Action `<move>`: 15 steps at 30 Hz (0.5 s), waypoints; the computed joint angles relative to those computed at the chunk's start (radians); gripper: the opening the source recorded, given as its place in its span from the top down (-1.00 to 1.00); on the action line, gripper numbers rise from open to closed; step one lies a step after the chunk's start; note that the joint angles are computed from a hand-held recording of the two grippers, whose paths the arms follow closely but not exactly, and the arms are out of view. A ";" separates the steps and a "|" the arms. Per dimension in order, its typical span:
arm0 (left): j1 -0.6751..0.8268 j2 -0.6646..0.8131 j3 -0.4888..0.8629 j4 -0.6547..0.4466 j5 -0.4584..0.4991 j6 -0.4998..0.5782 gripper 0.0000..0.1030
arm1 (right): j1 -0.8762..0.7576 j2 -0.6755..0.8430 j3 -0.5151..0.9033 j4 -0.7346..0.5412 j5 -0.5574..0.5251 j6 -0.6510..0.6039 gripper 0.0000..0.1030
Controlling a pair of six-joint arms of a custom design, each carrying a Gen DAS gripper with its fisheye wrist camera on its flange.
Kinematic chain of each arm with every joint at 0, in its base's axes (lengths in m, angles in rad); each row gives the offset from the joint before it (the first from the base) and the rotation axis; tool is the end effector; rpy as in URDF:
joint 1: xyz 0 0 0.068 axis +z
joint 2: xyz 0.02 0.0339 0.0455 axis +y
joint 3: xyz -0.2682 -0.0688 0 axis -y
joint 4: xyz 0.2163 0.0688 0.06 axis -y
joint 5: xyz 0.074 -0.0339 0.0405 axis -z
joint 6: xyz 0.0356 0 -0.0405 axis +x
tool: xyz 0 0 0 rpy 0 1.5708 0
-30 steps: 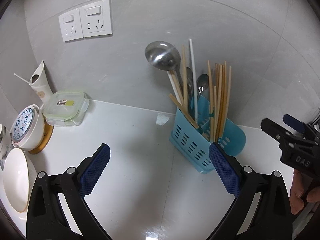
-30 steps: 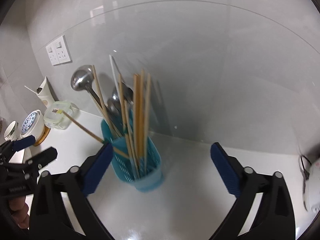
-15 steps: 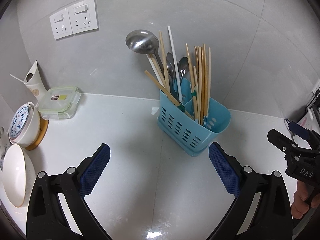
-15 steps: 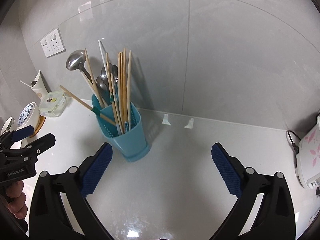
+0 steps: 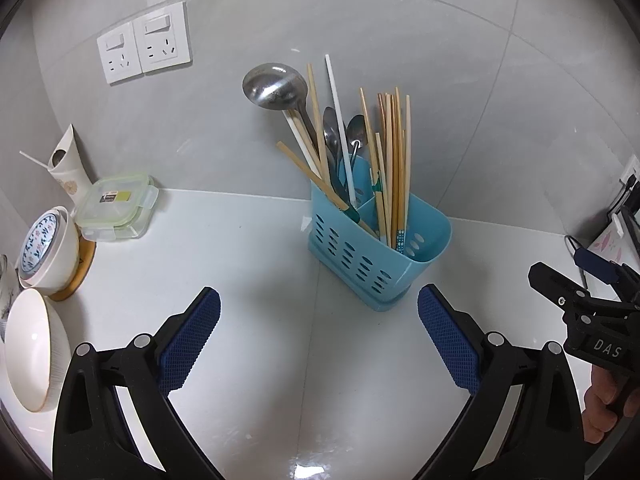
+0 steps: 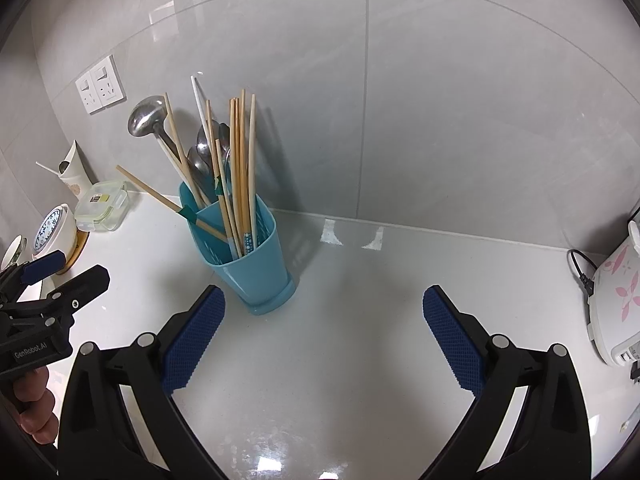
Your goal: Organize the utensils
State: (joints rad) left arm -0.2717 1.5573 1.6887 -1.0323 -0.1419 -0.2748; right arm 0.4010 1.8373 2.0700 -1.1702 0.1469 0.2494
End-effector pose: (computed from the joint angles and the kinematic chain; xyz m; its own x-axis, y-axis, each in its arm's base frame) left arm 0.2815 -0.0732 0.3839 -0.7759 -0.0627 -0.6277 -0.0306 0.9976 -0.0618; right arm 0.3260 0.1326 0.3925 -0.7948 -0.0718 -0.6026 -0.1137 0.9930 0.0317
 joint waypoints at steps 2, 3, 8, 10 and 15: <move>-0.003 0.001 0.002 0.000 -0.005 -0.003 -0.89 | 0.003 0.004 0.005 -0.003 0.003 0.000 -0.85; -0.002 0.002 0.004 0.000 -0.004 -0.003 -0.89 | 0.005 0.005 0.006 -0.004 0.005 -0.001 -0.85; -0.001 0.003 0.007 0.002 0.000 -0.004 -0.89 | 0.006 0.013 0.016 -0.013 0.005 0.007 -0.85; -0.002 0.003 0.007 0.002 0.000 -0.006 -0.89 | 0.004 0.013 0.014 -0.014 0.003 0.007 -0.85; -0.004 0.004 0.008 0.002 -0.002 -0.009 -0.89 | 0.004 0.014 0.014 -0.014 0.006 0.010 -0.85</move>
State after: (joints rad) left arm -0.2757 1.5617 1.6965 -1.0303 -0.1436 -0.2833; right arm 0.4054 1.8512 2.0845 -1.1840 0.1532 0.2590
